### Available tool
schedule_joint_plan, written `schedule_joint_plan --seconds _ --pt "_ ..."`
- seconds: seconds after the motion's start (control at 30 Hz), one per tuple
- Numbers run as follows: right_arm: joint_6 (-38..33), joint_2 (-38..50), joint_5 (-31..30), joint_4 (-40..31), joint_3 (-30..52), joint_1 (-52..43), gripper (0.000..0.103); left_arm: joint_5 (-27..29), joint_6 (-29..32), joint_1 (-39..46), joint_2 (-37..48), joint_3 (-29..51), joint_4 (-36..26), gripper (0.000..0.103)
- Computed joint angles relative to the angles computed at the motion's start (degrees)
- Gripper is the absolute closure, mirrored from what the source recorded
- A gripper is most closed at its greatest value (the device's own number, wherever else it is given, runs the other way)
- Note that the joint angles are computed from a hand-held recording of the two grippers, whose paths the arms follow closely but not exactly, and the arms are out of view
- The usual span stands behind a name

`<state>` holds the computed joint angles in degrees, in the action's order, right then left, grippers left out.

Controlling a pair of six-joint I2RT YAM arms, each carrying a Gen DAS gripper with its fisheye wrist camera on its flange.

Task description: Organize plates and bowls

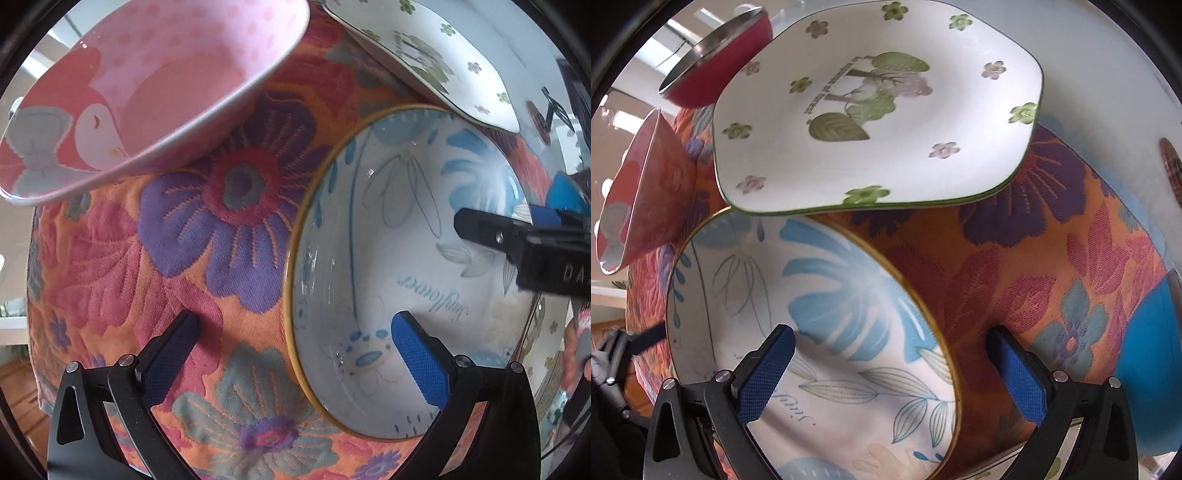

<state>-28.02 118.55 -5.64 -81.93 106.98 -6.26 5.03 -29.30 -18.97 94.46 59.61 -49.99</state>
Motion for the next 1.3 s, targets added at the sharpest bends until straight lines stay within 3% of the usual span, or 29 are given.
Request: schedule_joint_plan --seconds 0.33,0.57,0.67,0.73,0.8,0.83,0.87,1.03,1.3 --pt "-1.08 -7.88 -2.36 6.35 -10.92 -1.30 0.000 0.05 1.80 1.09 -1.99 -3.19 2.22 0.000" --pt "-2.48 -6.10 -1.99 4.81 -8.25 -1.40 0.000 0.25 -2.38 -1.63 -2.94 -0.96 -0.03 0.000" --pt "-2.09 -6.34 -1.99 5.02 -8.56 -1.16 0.000 -3.59 -3.05 -4.23 -5.92 -3.03 2.31 0.000" --pt "-2.32 -6.99 -2.06 4.39 -8.94 -1.37 0.002 -5.31 -3.36 -6.01 -8.21 -4.52 3.84 0.007" --pt "-2.86 -7.95 -2.68 3.49 -8.92 -0.90 0.017 -5.69 -3.69 -7.42 -10.43 -4.88 3.91 0.029" --pt "-3.30 -8.94 -2.89 3.02 -9.22 -0.40 0.027 -6.25 -3.85 -8.20 -11.16 -4.55 3.45 0.049" --pt "-3.12 -9.83 -1.97 3.43 -9.92 0.15 0.028 -7.00 -3.96 -8.90 -11.36 -3.96 2.57 0.055" --pt "-0.97 -11.85 -1.95 2.41 -11.74 -0.12 0.033 -3.45 -1.50 -5.76 -13.28 -4.24 0.55 0.059" --pt "3.38 -21.79 -3.68 1.37 -23.68 1.38 0.035 -1.30 11.07 3.23 -19.96 -7.70 -6.70 0.057"
